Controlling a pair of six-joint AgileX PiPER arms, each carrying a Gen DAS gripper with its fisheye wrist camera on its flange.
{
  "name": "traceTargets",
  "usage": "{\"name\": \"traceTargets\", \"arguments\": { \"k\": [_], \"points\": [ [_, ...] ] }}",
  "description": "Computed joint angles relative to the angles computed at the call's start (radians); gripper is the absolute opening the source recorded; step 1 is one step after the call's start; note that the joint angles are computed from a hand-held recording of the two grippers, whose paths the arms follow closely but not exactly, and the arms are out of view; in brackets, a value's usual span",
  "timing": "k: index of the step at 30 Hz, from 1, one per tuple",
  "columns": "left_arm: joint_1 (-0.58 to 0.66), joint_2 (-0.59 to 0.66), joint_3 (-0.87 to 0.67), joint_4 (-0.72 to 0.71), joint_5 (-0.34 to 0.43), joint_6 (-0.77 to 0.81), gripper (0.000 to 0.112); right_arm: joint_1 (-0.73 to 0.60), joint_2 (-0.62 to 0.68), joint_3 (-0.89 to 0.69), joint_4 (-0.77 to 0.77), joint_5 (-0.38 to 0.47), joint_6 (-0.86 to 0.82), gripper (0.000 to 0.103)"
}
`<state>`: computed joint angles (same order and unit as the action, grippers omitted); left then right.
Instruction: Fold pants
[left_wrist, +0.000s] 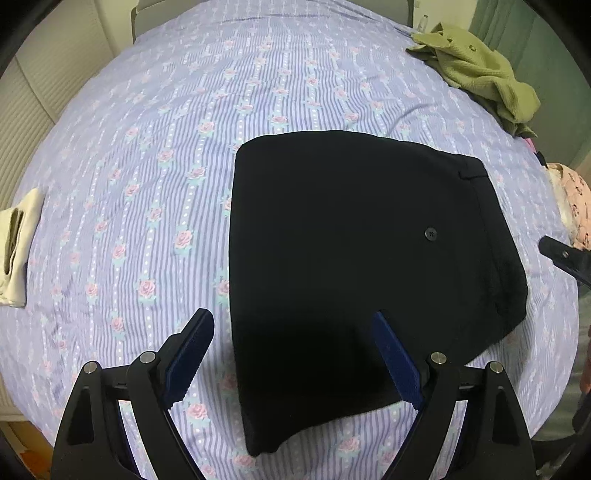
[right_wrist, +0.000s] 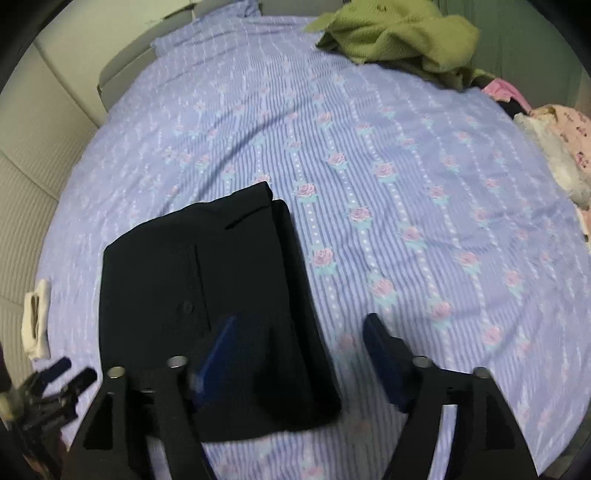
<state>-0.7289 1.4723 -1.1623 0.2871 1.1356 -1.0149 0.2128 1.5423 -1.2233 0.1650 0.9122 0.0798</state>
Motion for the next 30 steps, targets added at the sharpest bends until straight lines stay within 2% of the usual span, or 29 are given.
{"name": "traceTargets", "arguments": {
  "k": [1,7,10,14,18,21,23,26,30],
  "points": [
    [-0.013,-0.011,0.007,0.005,0.007,-0.007,0.089,0.005,-0.042,0.035,0.001,-0.007,-0.02,0.078],
    [-0.115,-0.053,0.053,0.015,0.047,-0.087,0.09,0.047,-0.092,0.142,0.023,-0.036,-0.067,0.078],
    [-0.169,-0.042,0.063,0.033,0.067,-0.139,0.09,-0.004,-0.113,0.239,0.135,-0.088,-0.141,0.078],
    [-0.198,-0.002,0.063,0.035,0.048,-0.152,0.09,-0.044,-0.089,0.318,0.236,-0.182,-0.198,0.078],
    [-0.208,0.056,0.034,0.044,0.023,-0.152,0.09,-0.111,-0.015,0.356,0.447,-0.248,-0.346,0.078],
    [-0.212,0.085,0.003,0.056,0.019,-0.156,0.09,-0.143,0.056,0.362,0.595,-0.263,-0.487,0.078],
    [-0.217,0.102,-0.021,0.065,0.025,-0.157,0.09,-0.172,0.108,0.368,0.685,-0.25,-0.575,0.078],
    [-0.222,0.115,-0.039,0.071,0.024,-0.153,0.09,-0.257,0.16,0.414,0.891,-0.169,-0.789,0.078],
    [-0.234,0.133,-0.053,0.069,0.02,-0.154,0.09,-0.326,0.166,0.471,0.971,-0.071,-0.919,0.078]
  ]
}}
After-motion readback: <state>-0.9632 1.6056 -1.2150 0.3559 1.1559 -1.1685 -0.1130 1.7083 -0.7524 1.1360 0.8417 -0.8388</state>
